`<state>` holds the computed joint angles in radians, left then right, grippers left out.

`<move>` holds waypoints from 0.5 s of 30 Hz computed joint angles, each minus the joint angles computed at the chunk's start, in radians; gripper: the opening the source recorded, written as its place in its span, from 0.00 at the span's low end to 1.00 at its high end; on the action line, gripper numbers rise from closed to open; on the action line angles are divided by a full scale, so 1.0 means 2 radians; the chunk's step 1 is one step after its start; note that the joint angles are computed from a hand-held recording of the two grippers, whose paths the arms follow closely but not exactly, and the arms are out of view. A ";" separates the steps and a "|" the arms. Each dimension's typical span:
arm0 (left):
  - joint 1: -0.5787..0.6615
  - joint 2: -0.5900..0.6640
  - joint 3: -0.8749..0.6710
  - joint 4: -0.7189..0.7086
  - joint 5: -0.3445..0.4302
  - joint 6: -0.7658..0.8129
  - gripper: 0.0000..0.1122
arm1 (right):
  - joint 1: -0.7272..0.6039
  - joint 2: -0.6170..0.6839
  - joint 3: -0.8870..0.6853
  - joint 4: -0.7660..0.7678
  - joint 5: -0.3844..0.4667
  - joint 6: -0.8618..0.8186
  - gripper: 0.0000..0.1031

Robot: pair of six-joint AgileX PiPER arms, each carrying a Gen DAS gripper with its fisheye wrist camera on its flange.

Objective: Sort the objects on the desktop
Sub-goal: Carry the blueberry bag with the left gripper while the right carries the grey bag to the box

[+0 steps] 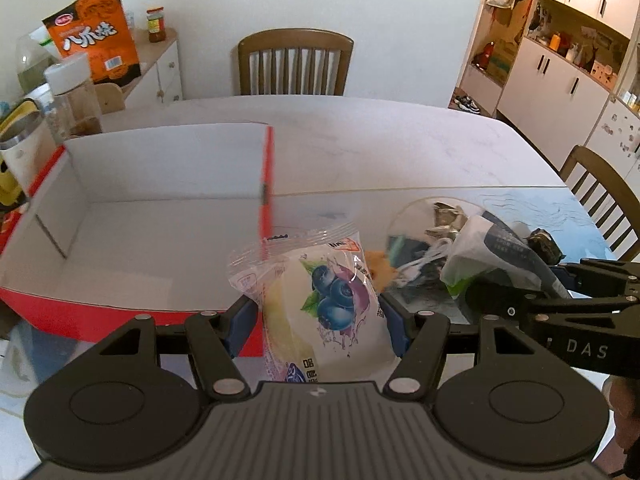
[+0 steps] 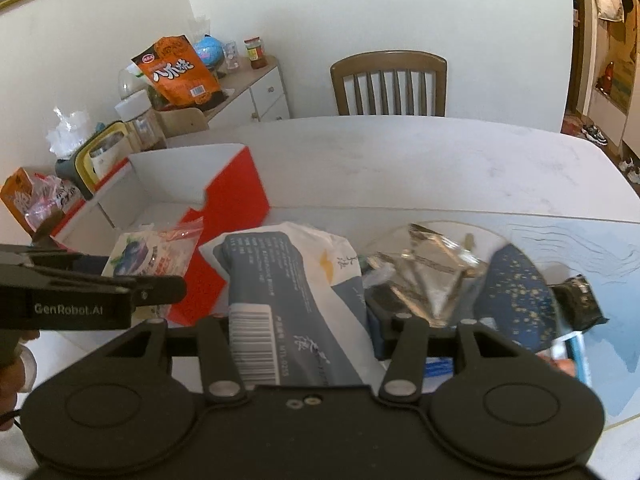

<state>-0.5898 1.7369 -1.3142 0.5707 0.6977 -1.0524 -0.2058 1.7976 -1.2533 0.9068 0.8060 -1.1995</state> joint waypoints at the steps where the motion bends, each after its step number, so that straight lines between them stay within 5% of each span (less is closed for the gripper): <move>1: 0.005 -0.009 0.009 -0.001 -0.004 0.004 0.58 | 0.009 -0.004 0.004 0.001 -0.004 0.005 0.49; 15: 0.100 -0.079 0.077 -0.004 -0.040 0.069 0.58 | 0.118 -0.012 -0.032 -0.002 -0.033 0.063 0.49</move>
<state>-0.3901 1.5786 -1.1603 0.5631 0.6182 -0.9140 0.0299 1.7742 -1.3167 0.9033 0.7401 -1.0743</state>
